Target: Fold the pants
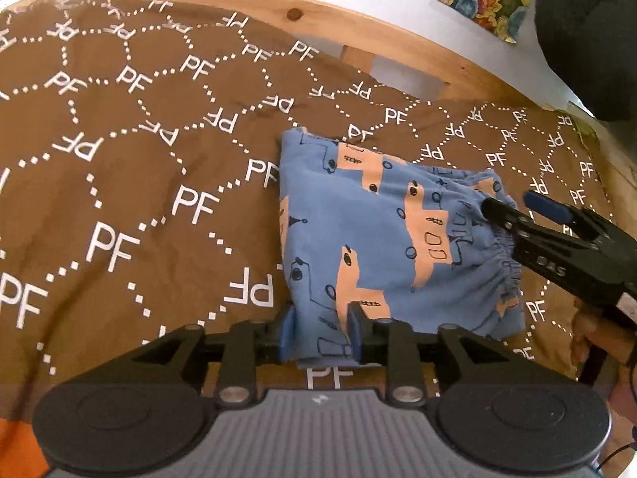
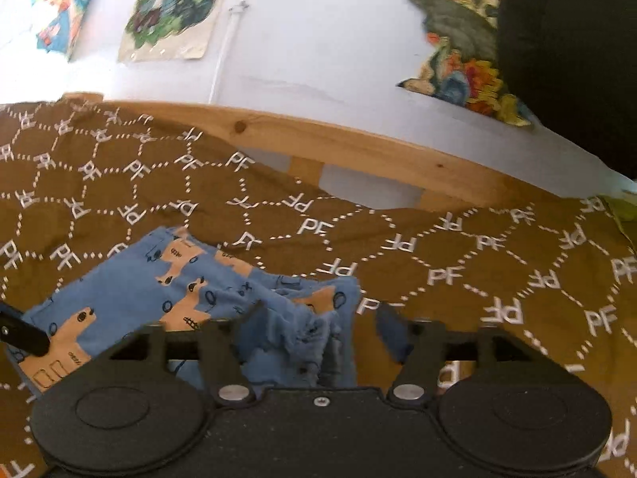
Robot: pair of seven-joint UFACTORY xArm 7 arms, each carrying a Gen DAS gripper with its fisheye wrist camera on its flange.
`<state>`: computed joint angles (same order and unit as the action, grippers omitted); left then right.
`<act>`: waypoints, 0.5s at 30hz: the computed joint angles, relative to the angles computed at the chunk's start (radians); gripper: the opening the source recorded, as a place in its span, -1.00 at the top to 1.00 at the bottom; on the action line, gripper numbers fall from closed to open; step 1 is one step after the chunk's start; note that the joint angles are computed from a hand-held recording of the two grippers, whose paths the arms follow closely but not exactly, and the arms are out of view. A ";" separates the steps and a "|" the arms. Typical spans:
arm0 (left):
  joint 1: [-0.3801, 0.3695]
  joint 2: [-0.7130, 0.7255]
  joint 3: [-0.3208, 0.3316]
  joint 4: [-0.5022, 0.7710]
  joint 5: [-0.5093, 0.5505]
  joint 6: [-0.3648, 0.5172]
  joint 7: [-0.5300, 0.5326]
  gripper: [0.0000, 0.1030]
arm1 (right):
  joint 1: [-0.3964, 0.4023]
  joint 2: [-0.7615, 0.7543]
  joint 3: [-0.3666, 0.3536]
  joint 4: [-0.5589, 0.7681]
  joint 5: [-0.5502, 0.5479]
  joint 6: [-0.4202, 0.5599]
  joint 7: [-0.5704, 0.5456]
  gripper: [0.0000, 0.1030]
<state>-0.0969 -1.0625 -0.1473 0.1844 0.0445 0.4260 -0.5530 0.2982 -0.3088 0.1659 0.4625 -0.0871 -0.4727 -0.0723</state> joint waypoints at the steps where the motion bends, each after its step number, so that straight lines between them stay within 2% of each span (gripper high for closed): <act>1: 0.002 -0.003 -0.008 0.003 0.004 0.003 -0.003 0.08 | 0.006 -0.032 -0.008 -0.019 0.004 0.012 0.017 -0.51; 2: 0.002 -0.018 -0.021 0.004 0.006 0.013 -0.012 -0.03 | 0.012 -0.064 -0.015 -0.037 0.007 0.024 0.033 -0.65; 4: -0.003 -0.060 -0.046 0.003 0.011 0.035 -0.034 -0.40 | 0.034 -0.127 -0.043 -0.074 -0.001 0.040 0.070 -0.83; 5: -0.005 -0.088 -0.062 0.001 0.015 0.050 -0.050 -0.49 | 0.048 -0.166 -0.059 -0.096 -0.006 0.051 0.090 -0.94; 7: -0.006 -0.130 -0.089 0.003 0.028 0.077 -0.077 -0.82 | 0.068 -0.241 -0.081 -0.136 -0.011 0.076 0.122 -0.98; 9: -0.005 -0.178 -0.123 0.004 0.049 0.110 -0.106 -0.98 | 0.087 -0.314 -0.095 -0.169 -0.012 0.118 0.148 -0.98; 13: -0.017 -0.231 -0.169 0.019 0.100 0.178 -0.129 -0.99 | 0.119 -0.442 -0.109 -0.234 -0.001 0.174 0.189 -0.99; 15: -0.025 -0.264 -0.193 0.021 0.121 0.214 -0.145 -0.99 | 0.124 -0.519 -0.093 -0.265 0.010 0.228 0.210 -0.99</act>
